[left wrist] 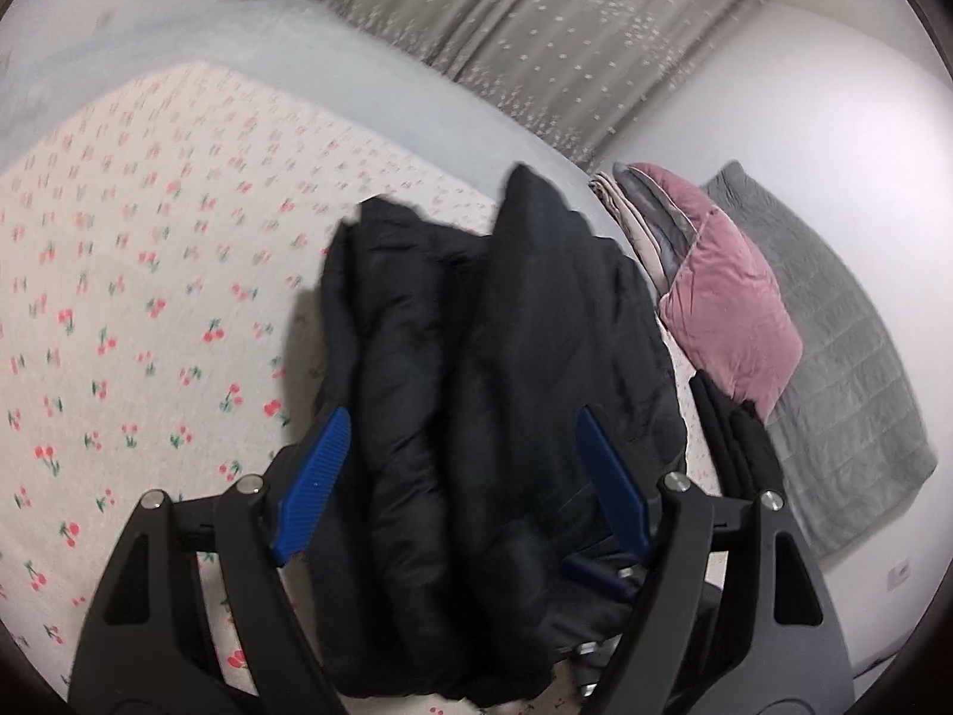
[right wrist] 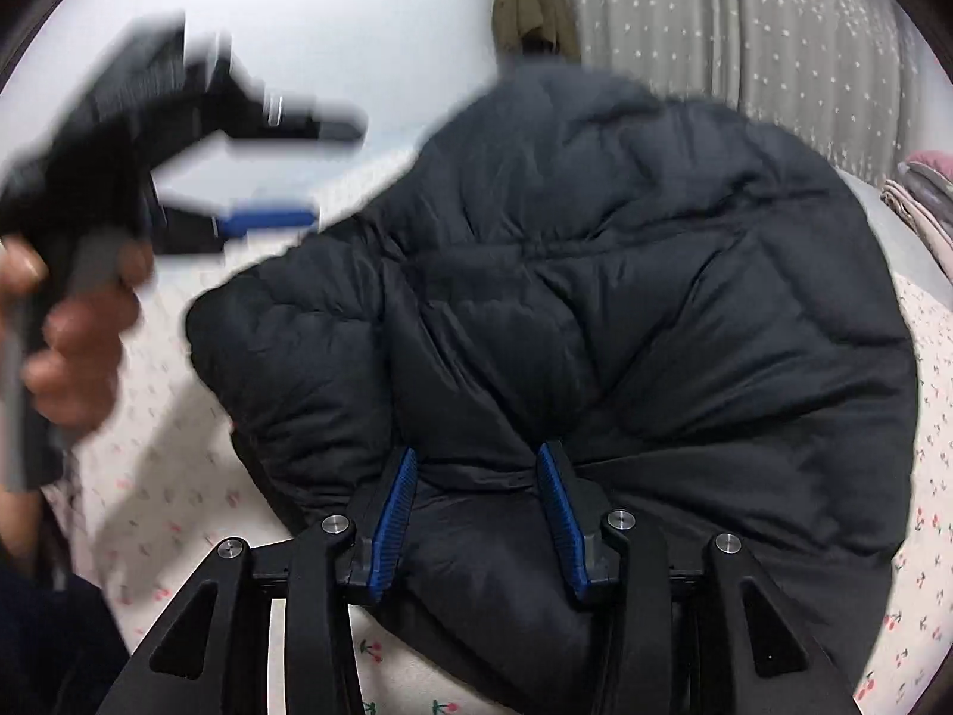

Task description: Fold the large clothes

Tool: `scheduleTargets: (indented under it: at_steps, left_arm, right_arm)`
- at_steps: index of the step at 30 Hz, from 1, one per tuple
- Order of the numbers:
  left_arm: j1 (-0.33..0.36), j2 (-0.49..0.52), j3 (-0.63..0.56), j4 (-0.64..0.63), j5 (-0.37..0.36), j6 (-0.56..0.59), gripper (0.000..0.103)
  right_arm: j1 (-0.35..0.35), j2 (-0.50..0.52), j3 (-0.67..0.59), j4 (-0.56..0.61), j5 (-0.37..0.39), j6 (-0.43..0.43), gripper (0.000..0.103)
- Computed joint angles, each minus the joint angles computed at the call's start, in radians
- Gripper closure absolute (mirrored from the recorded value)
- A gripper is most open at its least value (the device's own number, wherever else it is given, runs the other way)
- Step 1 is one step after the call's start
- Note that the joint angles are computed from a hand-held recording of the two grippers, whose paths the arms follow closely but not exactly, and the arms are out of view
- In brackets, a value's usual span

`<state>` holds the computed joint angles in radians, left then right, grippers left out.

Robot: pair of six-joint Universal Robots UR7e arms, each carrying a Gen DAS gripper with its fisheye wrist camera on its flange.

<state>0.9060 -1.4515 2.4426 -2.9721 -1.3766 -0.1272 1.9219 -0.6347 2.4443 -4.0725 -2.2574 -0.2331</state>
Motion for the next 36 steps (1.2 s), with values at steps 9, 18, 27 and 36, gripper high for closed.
scheduleTargets:
  at_steps: [9,18,27,36]
  left_arm:
    - [-0.182,0.147,-0.016,-0.103,0.16,0.035,0.025]
    - [-0.064,0.297,-0.126,-0.033,0.235,-0.082,0.024]
    - [-0.009,0.324,-0.135,-0.09,0.202,-0.052,0.021]
    - [-0.01,0.37,-0.132,-0.141,0.294,-0.056,0.016]
  right_arm:
    - [-0.029,0.058,-0.046,0.009,-0.032,-0.006,0.06]
    - [-0.017,-0.147,0.081,0.137,0.06,0.131,0.059]
    - [-0.212,-0.531,-0.033,0.434,0.054,0.16,0.045]
    - [-0.355,-0.4,-0.264,0.707,0.084,0.184,0.042]
